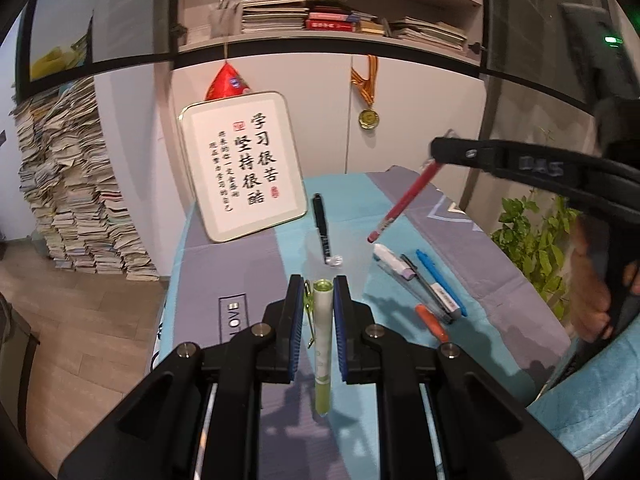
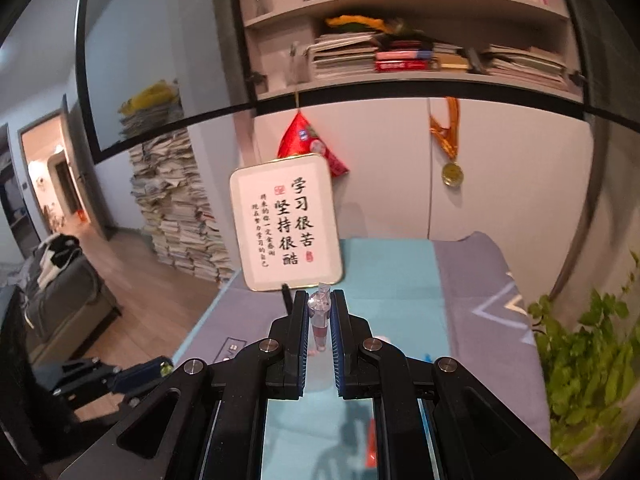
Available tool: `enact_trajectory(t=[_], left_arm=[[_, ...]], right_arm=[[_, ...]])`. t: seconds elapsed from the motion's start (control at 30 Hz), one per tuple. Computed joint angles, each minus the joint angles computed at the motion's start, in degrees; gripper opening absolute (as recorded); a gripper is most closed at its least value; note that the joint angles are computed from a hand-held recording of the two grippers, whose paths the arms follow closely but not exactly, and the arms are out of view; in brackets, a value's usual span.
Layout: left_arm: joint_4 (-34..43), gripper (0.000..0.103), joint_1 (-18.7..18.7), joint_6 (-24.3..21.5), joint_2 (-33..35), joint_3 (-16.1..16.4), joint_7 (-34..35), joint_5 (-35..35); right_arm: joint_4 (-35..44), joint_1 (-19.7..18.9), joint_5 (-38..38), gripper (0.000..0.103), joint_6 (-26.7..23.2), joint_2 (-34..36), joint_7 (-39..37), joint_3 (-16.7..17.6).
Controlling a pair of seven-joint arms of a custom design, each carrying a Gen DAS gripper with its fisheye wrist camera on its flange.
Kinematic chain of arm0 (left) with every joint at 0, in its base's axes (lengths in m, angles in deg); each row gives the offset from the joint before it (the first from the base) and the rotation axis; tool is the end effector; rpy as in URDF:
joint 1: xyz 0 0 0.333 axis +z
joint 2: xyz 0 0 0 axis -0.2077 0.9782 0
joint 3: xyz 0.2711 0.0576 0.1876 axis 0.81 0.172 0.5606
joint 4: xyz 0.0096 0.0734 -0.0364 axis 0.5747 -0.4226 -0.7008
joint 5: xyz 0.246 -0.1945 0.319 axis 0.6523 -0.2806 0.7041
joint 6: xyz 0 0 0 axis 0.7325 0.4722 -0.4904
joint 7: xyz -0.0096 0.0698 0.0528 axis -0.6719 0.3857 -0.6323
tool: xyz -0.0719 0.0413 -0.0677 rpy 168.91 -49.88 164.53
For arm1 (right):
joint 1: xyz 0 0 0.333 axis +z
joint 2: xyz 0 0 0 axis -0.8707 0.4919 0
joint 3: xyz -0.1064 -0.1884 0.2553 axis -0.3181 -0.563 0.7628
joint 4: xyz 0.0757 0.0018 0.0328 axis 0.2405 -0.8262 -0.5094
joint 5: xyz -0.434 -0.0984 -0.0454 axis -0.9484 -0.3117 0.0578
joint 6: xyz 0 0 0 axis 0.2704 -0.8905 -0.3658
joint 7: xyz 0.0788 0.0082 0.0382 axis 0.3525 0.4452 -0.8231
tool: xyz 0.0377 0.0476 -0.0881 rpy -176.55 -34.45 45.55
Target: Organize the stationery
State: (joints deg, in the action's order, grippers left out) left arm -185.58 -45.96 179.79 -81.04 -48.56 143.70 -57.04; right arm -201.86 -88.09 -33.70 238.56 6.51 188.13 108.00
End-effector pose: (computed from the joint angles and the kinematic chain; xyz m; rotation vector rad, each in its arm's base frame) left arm 0.4152 -0.1870 0.4514 -1.2638 2.0711 -1.0994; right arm 0.4197 0.3086 0.4785 -1.5394 1.5386 -0.7971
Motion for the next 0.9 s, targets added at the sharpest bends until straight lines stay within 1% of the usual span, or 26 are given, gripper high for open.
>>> enact_trajectory(t=[0.1,0.13,0.2,0.27,0.43,0.57,0.67,0.77,0.83,0.9], left_arm=[[0.0,0.012,-0.9,0.1,0.1,1.8,0.3,0.0],[-0.1,0.012,-1.2,0.2,0.1,2.4,0.4,0.1],[0.1,0.012,-2.5,0.2,0.3,4.1,0.7,0.1],[0.5,0.012,-3.7,0.2,0.8,5.7,1.1,0.0],[1.4,0.012,-7.5,0.0,1.8,9.7,2.1,-0.5],[2.0,0.012,-9.3,-0.4,2.3,11.4,3.1,-1.4],[2.3,0.012,-9.7,-0.7,2.5,11.7,4.0,-2.2],[2.4,0.012,-9.5,-0.8,2.7,11.3,4.7,-3.0],[2.3,0.012,-8.7,-0.8,2.7,10.2,4.7,-3.5],[2.3,0.012,-8.5,-0.9,2.8,9.8,5.0,-3.8]], right_arm=[[3.5,-3.8,-1.5,0.011,-1.7,4.2,-0.7,3.5],[4.9,-5.6,-2.3,0.011,-2.8,5.9,-0.5,5.2],[6.6,-7.5,-4.0,0.011,-4.6,8.5,0.3,6.9],[7.7,-8.5,-5.6,0.011,-5.8,10.8,1.1,7.8],[9.7,-9.4,-9.3,0.011,-8.9,16.3,2.8,8.6],[10.9,-9.6,-12.8,0.011,-11.0,19.6,4.3,8.9],[11.5,-9.0,-15.1,0.011,-11.8,22.1,5.6,8.3],[11.8,-7.5,-17.1,0.012,-12.4,24.0,7.0,6.7],[11.7,-5.7,-17.7,0.012,-12.7,24.7,7.4,5.0],[11.4,-3.8,-17.9,0.012,-12.4,24.8,7.6,3.0]])
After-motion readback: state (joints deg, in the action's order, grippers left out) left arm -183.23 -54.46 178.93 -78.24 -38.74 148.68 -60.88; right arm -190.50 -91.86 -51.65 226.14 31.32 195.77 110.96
